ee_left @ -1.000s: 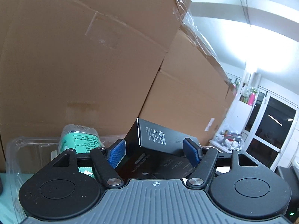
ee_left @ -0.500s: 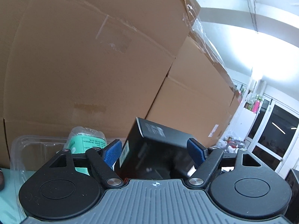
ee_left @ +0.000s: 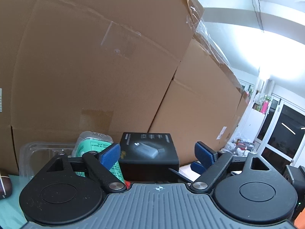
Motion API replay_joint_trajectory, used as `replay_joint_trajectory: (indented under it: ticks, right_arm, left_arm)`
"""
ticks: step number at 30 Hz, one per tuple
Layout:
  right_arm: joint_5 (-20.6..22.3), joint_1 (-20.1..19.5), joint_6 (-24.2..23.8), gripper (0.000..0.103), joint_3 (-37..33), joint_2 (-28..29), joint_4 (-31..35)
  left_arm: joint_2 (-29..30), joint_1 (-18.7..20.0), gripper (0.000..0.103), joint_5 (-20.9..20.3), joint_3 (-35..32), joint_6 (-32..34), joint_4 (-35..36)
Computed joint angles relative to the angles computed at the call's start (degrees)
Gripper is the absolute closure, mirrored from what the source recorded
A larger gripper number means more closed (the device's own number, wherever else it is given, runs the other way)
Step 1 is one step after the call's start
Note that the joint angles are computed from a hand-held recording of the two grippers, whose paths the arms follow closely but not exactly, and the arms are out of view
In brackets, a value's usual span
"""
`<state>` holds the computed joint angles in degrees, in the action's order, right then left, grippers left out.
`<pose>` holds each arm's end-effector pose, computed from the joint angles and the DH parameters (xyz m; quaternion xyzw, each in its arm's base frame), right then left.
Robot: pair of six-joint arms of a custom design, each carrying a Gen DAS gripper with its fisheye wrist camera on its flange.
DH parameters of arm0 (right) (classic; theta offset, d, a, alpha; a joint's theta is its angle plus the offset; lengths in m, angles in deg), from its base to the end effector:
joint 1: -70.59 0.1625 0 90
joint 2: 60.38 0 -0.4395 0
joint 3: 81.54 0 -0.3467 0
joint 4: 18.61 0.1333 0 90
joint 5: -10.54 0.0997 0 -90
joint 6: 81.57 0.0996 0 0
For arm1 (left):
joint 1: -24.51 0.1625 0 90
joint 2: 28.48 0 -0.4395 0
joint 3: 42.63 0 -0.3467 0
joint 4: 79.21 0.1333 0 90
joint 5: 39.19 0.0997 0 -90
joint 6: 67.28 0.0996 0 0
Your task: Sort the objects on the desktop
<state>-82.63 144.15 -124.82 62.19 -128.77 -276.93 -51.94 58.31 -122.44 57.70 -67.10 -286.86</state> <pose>0.0253 -0.3658 0.3404 0.1400 -0.6741 0.6193 0.3773 -0.4362 -0.4665 -0.0099 -0.4240 -0.8344 0.3330 0.1146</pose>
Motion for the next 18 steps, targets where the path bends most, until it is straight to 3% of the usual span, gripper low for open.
replay_joint_trajectory:
  ticks: [8,14,18]
  right_arm:
    - [-1.2,1.2,-2.8,0.001,1.9,1.5,-3.5]
    - [-8.0,5.4,-5.8,0.0,4.4,1.8,-4.1]
    - [-15.2,9.0,-7.1,0.0,5.0,2.7,-4.5]
  left_arm:
    - [-0.9,-1.4,0.0,2.0,3.6,-1.7,-2.9]
    - [-4.3,-3.7,0.0,6.4,10.4,-3.5,-4.7]
    - [-6.9,-6.0,0.0,12.7,15.7,-7.0,-3.8]
